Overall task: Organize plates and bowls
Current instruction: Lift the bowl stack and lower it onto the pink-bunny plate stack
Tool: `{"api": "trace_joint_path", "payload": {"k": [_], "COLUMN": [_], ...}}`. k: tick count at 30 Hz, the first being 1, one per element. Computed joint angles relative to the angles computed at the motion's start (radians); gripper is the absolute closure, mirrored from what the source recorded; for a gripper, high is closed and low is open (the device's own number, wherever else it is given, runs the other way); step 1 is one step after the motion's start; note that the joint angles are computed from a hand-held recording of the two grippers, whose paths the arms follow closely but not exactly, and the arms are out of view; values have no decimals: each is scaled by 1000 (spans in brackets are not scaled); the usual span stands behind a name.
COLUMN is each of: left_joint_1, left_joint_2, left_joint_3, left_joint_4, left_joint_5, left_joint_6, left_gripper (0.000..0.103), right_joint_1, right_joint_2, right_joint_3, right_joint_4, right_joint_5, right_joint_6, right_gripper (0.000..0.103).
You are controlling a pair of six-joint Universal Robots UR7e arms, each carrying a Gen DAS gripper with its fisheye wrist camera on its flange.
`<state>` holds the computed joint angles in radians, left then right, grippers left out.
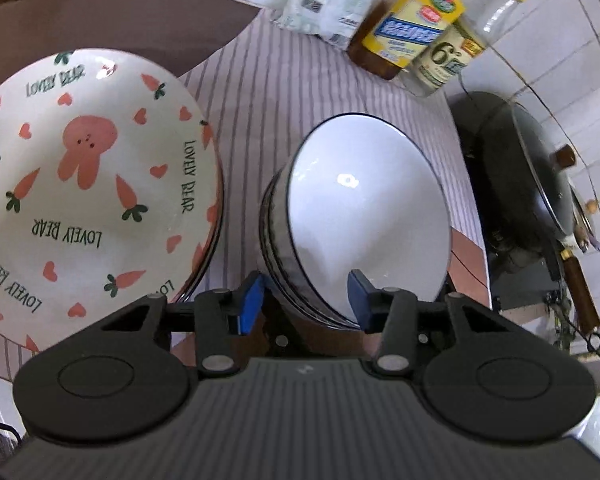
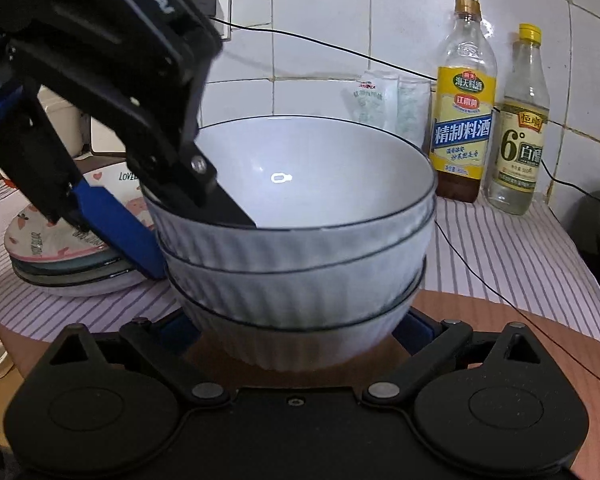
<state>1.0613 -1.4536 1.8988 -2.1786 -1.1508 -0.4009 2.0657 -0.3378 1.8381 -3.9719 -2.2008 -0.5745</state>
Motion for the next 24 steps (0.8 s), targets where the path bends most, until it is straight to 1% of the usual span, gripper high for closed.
{"api": "trace_joint_path", "payload": {"k": [2, 4, 7, 9, 13, 16, 20, 24], "left_joint_1": [6, 8, -1, -2, 0, -1, -11, -25], "left_joint_2": [7, 14, 20, 14, 11, 12, 9, 1], "left_joint_3": [0, 1, 15, 31, 43, 43, 46, 51], "left_joint_4": [-9, -15, -34, -62, -89, -95, -86, -70], "left_joint_5": [5, 14, 46, 51, 51, 54, 67, 83], "left_joint_6": [-25, -52, -57, -58, -15, 10, 16, 40], "left_gripper": [62, 63, 65, 65, 65, 66, 66, 66], "right_joint_1": [5, 5, 1, 1, 7, 21, 27, 31], "right_joint_2": [-6, -8, -17, -16, 0, 44, 56, 55], "right_joint_3": [-7, -10, -5, -6, -19, -50, -52, -39], "right_joint_4": [32, 42, 56, 55, 32, -38, -65, -71], "right_joint_5": [-15, -18, -9, -9, -27, -67, -78, -73], "right_joint_6": [15, 18, 26, 29, 43, 42, 30, 36], "right_gripper": [1, 1, 0, 1, 1, 1, 1, 1]}}
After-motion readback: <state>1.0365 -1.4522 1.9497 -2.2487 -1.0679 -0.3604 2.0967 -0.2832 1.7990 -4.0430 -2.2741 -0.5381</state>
